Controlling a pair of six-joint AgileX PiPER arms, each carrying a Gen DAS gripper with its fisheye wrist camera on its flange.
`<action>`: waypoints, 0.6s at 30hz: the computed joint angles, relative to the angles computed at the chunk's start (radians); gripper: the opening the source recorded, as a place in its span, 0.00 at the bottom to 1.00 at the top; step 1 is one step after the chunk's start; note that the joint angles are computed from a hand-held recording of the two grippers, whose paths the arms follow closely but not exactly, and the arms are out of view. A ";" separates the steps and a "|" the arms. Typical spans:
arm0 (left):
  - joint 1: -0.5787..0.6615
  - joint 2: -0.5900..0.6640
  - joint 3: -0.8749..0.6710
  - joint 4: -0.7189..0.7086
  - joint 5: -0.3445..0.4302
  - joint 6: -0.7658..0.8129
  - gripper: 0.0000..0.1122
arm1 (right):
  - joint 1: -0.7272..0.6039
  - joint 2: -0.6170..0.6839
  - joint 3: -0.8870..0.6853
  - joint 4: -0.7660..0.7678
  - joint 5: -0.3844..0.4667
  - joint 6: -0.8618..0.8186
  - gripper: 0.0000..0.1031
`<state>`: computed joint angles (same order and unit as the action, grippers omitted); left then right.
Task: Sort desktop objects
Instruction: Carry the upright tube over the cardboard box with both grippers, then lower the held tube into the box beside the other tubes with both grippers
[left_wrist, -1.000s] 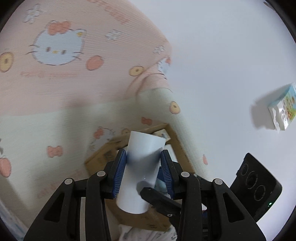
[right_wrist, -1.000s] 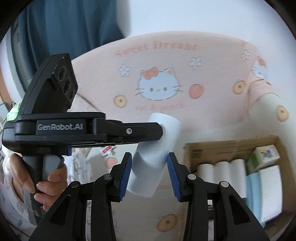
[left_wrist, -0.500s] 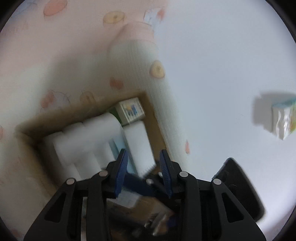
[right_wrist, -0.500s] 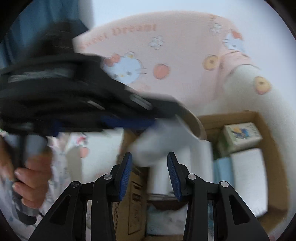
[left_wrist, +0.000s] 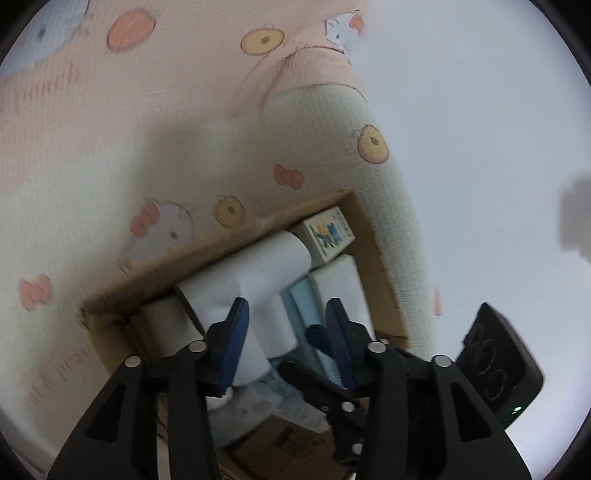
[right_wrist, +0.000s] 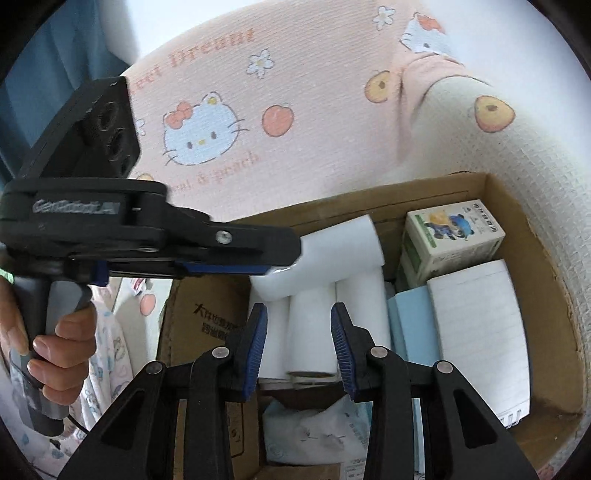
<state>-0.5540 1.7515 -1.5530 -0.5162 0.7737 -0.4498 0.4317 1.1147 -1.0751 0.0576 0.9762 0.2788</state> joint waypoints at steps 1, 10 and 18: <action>-0.008 0.012 -0.034 0.049 0.022 -0.015 0.45 | -0.009 0.005 -0.006 0.007 0.005 -0.009 0.33; -0.041 0.134 -0.231 0.244 0.198 -0.056 0.48 | -0.071 0.054 -0.033 0.006 0.044 -0.064 0.33; -0.043 0.256 -0.402 0.226 0.361 -0.039 0.48 | -0.136 0.061 0.045 0.082 -0.006 -0.178 0.33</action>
<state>-0.5974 2.0074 -1.9546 -0.2905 1.1342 -0.4891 0.2953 1.1756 -1.0298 0.1395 0.9697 0.1009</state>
